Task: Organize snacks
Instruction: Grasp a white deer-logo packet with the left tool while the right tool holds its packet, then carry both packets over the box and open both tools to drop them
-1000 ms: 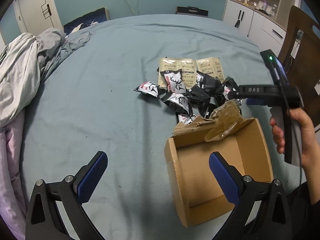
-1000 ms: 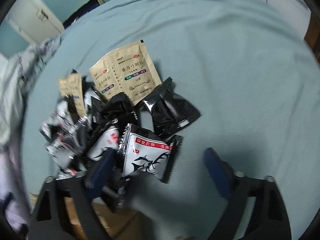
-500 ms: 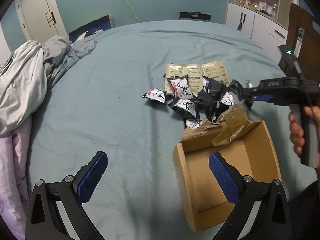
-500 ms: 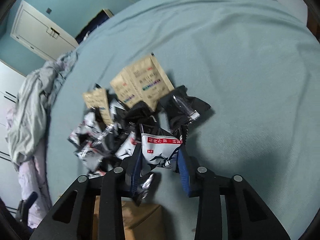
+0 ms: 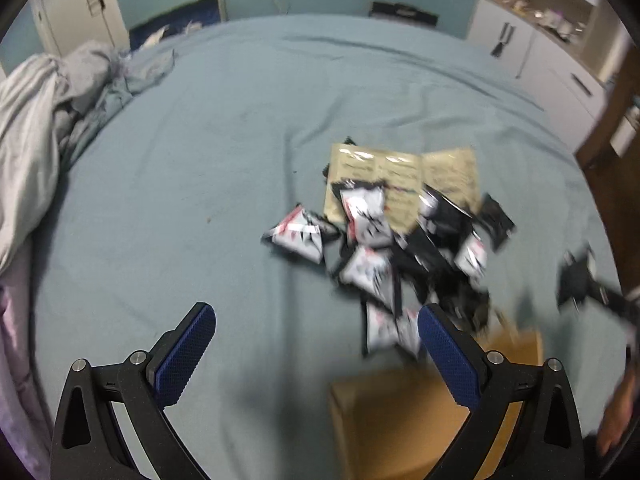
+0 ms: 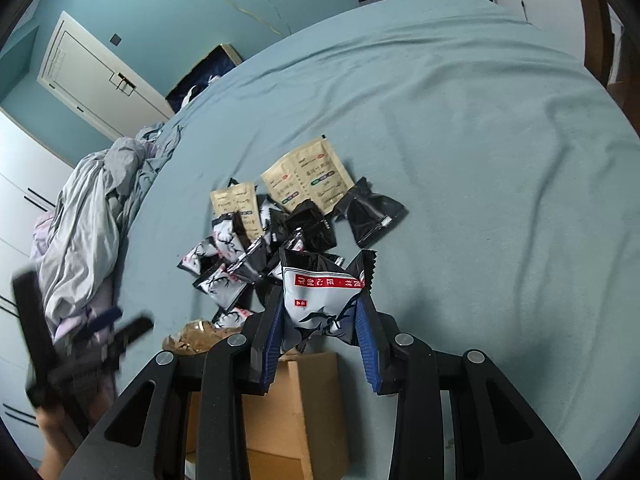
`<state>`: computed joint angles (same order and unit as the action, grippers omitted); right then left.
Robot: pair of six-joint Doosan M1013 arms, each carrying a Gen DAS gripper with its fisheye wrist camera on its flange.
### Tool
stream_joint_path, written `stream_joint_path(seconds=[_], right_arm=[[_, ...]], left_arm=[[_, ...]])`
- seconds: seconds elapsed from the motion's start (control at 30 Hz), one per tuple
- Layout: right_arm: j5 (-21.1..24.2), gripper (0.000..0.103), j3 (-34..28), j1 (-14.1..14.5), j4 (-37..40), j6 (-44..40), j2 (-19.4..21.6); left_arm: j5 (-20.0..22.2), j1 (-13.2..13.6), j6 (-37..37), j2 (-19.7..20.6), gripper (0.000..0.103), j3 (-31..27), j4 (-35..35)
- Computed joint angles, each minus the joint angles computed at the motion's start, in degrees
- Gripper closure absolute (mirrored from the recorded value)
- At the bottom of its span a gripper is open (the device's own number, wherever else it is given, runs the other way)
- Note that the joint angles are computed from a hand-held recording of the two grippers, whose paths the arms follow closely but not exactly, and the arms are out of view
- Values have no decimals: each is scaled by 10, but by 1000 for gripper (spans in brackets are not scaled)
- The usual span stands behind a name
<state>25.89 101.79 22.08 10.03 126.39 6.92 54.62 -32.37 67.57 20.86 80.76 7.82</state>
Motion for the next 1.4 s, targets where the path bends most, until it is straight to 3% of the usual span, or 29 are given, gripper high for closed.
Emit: stream_joint_path(seconds=[0.13, 0.43, 0.47, 0.53, 0.6, 0.63, 0.8, 1.13, 1.4], right_arm=[[8, 71, -1, 0, 1, -1, 3], [22, 71, -15, -4, 19, -26, 18], [21, 71, -14, -4, 18, -26, 18], [18, 71, -14, -4, 11, -23, 19], [18, 71, -13, -2, 2, -14, 19], [18, 71, -12, -2, -4, -8, 18], [18, 71, -6, 5, -65, 55, 15], [34, 71, 8, 36, -268, 247, -1], [56, 71, 37, 71, -405, 383, -34]], left_arm=[[69, 9, -28, 60, 0, -70, 13], [125, 30, -48, 121, 0, -128, -24], [124, 31, -49, 123, 3, -129, -28], [129, 33, -51, 128, 22, -132, -32], [120, 42, -43, 128, 49, -128, -72], [111, 46, -46, 124, 50, -122, -93], [111, 50, -61, 101, 77, -113, -107], [47, 27, -1, -13, 77, -23, -72], [-3, -6, 52, -68, 77, 32, -92]])
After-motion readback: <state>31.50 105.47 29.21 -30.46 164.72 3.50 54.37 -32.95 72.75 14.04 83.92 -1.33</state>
